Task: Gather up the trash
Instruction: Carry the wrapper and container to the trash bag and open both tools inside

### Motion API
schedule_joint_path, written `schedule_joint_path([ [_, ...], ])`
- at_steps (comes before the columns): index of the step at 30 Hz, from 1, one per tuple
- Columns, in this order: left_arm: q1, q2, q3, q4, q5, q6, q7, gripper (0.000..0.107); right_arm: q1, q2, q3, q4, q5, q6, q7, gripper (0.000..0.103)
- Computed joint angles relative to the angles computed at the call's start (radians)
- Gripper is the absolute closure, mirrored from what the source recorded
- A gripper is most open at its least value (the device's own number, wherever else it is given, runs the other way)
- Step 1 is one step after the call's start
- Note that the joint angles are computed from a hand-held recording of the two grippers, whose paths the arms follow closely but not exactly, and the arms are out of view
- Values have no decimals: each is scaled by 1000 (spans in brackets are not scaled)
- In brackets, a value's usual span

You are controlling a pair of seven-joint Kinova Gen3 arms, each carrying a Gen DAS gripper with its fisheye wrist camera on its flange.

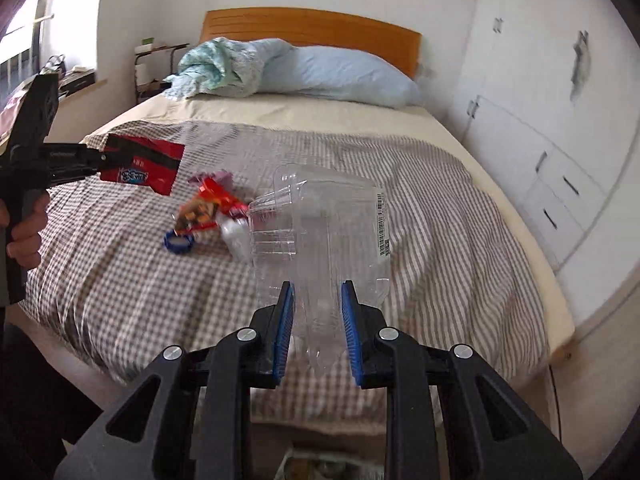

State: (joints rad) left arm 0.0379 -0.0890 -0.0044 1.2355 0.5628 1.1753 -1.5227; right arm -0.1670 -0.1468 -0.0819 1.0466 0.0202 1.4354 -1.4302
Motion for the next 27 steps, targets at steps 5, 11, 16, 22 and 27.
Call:
schedule_joint_path([
  [5,134,-8,138,-1,-53,32,76,105,79,-156,159,202,-83,79,62,79],
  [11,318,97,273,-55,-231,78,246,105,149,-227,316,452,-140,114,152,79],
  [16,473,223,308,-119,-351,157,329,105,224,-208,412,676,-159,79,248,79],
  [22,613,364,284,-211,-434,236,393,105,379,-52,595,872,-342,-9,308,80],
  [27,677,451,264,-291,-451,286,410,105,474,18,614,1000,-389,-101,237,80],
])
